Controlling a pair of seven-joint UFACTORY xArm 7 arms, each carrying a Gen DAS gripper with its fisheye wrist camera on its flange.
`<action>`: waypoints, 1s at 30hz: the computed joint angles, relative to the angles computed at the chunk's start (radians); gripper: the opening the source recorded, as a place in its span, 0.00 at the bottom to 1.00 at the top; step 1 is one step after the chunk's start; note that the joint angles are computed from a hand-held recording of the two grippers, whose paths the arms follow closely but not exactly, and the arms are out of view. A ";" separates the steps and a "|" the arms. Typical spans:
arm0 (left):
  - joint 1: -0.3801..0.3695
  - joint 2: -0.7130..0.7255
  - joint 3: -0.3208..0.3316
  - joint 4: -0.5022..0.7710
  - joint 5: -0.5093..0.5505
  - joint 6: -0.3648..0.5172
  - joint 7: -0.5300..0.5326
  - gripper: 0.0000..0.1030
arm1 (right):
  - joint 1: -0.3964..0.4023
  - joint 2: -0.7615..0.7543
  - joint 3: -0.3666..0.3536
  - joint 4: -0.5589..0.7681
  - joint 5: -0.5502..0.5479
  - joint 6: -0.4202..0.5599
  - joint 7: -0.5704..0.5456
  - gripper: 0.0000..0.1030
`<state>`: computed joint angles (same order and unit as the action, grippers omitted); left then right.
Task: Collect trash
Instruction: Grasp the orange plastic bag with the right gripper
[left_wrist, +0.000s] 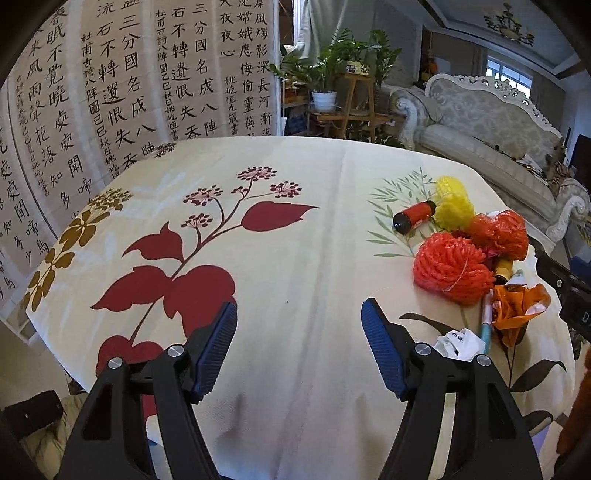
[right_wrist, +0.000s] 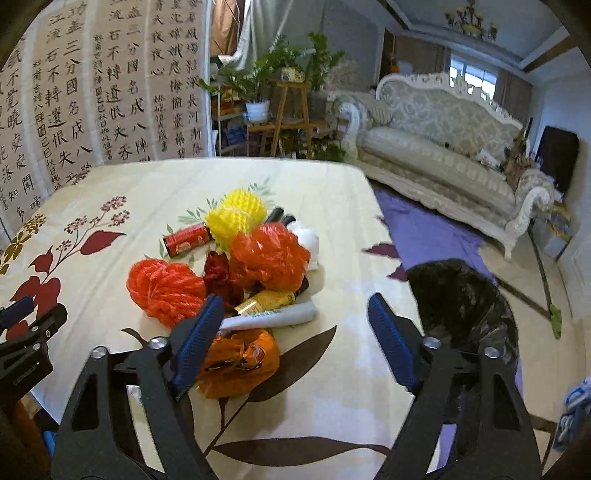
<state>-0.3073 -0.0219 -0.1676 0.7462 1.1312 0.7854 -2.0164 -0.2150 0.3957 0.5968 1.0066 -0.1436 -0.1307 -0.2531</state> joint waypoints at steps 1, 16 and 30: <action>0.000 0.002 0.001 0.002 -0.001 -0.001 0.002 0.66 | -0.057 0.013 0.062 0.007 -0.001 0.027 0.003 0.74; -0.011 0.039 0.011 0.034 0.013 -0.026 0.003 0.66 | -0.102 0.001 0.114 -0.074 0.040 0.047 -0.097 0.74; -0.042 0.089 0.026 0.083 0.021 -0.049 0.008 0.67 | -0.284 0.060 0.281 -0.085 0.081 0.078 -0.207 0.63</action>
